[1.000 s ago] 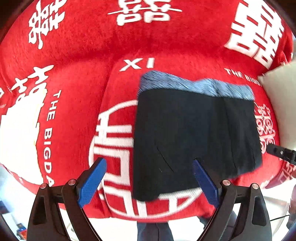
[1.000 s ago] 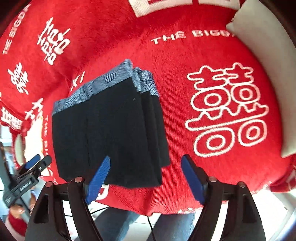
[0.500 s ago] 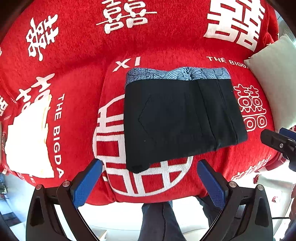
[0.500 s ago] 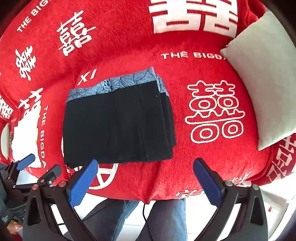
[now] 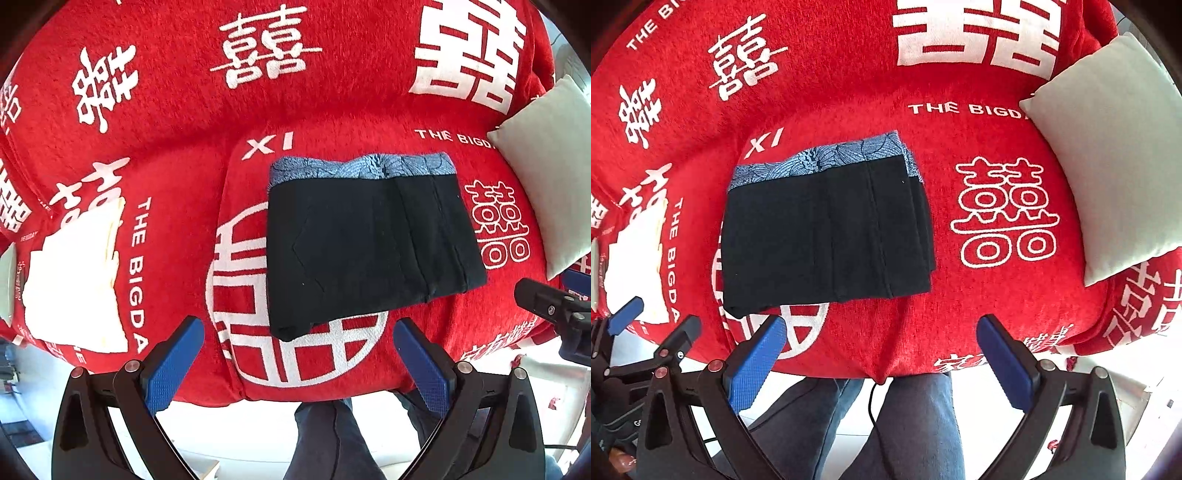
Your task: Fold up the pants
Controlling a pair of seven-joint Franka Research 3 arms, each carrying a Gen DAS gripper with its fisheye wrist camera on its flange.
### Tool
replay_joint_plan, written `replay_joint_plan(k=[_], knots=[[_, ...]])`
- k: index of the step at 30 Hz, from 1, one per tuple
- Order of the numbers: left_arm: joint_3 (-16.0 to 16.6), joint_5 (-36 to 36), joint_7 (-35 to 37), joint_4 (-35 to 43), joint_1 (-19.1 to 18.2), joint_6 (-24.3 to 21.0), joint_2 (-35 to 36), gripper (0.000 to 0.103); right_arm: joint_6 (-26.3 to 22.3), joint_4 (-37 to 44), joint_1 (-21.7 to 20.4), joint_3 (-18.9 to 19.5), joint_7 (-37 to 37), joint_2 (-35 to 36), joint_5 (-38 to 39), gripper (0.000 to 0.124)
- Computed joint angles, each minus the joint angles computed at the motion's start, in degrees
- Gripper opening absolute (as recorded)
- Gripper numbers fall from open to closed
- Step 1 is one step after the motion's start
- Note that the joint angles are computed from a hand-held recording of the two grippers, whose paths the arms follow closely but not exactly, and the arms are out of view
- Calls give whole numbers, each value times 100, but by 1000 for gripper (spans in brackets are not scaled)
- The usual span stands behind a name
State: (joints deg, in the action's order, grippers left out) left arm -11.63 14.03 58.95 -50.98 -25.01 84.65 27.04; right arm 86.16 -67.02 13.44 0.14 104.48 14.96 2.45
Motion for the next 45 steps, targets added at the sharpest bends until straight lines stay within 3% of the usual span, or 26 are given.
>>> replay_joint_plan(k=[22, 34, 45], knots=[[258, -23, 459, 1790, -281, -793, 903, 103, -373, 836, 113, -31, 8, 435, -105, 103], [310, -19, 528, 1747, -315, -733, 861, 103, -343, 906, 163, -38, -45, 447, -186, 103], [204, -23, 537, 1110, -226, -413, 491, 103, -217, 752, 244, -18, -155, 328, -338, 103]])
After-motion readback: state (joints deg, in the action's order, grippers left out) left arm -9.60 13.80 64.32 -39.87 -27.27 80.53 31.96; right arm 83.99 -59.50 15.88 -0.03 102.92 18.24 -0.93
